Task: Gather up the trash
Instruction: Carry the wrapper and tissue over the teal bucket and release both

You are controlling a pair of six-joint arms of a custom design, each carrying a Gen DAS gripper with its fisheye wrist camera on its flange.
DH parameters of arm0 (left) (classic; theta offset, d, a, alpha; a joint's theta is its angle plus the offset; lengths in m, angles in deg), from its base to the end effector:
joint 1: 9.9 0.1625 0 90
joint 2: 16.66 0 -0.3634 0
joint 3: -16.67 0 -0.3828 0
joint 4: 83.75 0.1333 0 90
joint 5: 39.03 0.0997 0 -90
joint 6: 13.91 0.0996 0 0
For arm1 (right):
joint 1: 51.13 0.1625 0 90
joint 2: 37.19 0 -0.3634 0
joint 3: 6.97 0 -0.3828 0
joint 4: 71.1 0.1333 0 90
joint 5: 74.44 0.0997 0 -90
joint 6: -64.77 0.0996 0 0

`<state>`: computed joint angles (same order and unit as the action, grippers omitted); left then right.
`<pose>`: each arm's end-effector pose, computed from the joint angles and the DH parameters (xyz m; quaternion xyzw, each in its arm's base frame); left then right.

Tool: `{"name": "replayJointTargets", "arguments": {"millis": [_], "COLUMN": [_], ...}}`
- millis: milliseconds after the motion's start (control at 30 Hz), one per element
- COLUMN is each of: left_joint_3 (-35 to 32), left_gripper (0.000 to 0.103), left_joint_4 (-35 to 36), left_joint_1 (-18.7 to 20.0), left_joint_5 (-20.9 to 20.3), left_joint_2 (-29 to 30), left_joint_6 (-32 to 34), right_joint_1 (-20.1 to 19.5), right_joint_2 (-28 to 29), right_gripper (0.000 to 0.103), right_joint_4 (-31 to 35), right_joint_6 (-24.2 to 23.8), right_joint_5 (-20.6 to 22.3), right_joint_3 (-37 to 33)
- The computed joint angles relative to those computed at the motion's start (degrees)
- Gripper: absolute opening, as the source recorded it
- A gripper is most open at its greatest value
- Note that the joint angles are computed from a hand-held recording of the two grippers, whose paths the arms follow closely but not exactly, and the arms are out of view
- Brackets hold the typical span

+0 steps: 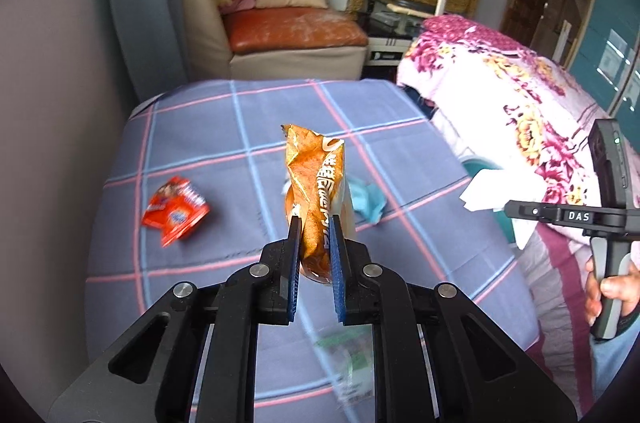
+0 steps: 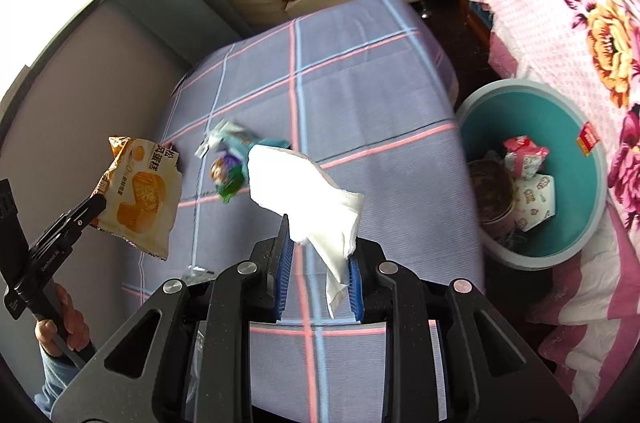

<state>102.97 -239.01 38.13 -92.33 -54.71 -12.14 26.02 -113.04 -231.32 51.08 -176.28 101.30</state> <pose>-0.2979 -0.6195 0.0537 0.3065 0.8885 -0.2388 0.2442 -0.0124 -0.5618 0.2937 -0.0265 -0.9413 0.2912 0.1689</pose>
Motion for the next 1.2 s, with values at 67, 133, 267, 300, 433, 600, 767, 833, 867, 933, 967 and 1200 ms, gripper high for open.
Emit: {"name": "replayJointTargets", "arguments": {"millis": [67, 133, 267, 300, 433, 600, 767, 833, 867, 933, 967, 1200], "left_joint_3": [-2.5, -5.8, -13.1, -15.0, -22.7, -33.4, -42.9, -46.1, -47.4, -50.7, -51.7, -59.5], "left_gripper": [0.014, 0.014, 0.014, 0.014, 0.014, 0.014, 0.014, 0.014, 0.014, 0.014, 0.014, 0.015], "left_joint_4": [0.7, 1.5, 4.8, 5.8, 9.6, 15.3, 21.2, 23.2, 24.0, 26.0, 26.6, 31.0], "left_joint_1": [-0.5, -1.1, -2.1, -2.3, -3.6, -4.8, -5.3, -5.2, -5.1, -5.0, -5.0, -4.4], "left_joint_5": [-1.9, -3.6, -7.7, -8.7, -11.8, -14.9, -16.5, -16.9, -17.1, -17.4, -17.5, -18.3], "left_joint_2": [1.9, 5.0, 11.5, 13.2, 20.0, 28.6, 35.6, 37.7, 38.6, 40.7, 41.4, 46.1], "left_joint_6": [0.3, 0.7, 0.3, 0.3, 1.0, 1.6, 2.4, 2.3, 2.3, 2.3, 2.3, 2.0], "right_joint_1": [-1.1, -2.2, -4.9, -5.5, -8.0, -11.0, -12.9, -13.4, -13.6, -13.9, -14.1, -14.5], "right_joint_2": [-1.7, -3.2, -6.4, -7.1, -9.2, -10.3, -10.0, -9.6, -9.3, -8.8, -8.6, -7.6], "right_gripper": [0.023, 0.023, 0.023, 0.023, 0.024, 0.024, 0.024, 0.024, 0.024, 0.024, 0.024, 0.024], "right_joint_4": [-0.6, -1.3, -2.7, -3.0, -3.1, -2.6, -1.2, -0.6, -0.2, 0.2, 0.4, 1.1], "right_joint_6": [-0.1, -0.2, -0.6, -0.7, -1.2, -0.8, -0.9, -0.9, -0.8, -0.8, -0.8, -0.4], "right_joint_5": [0.2, 0.2, 0.6, 0.3, 0.1, 1.3, 1.4, 1.2, 1.1, 0.8, 0.7, 0.0], "right_joint_3": [0.3, 0.4, 1.0, 1.0, 1.0, 0.3, -1.5, -2.2, -2.7, -3.4, -3.7, -5.1]}}
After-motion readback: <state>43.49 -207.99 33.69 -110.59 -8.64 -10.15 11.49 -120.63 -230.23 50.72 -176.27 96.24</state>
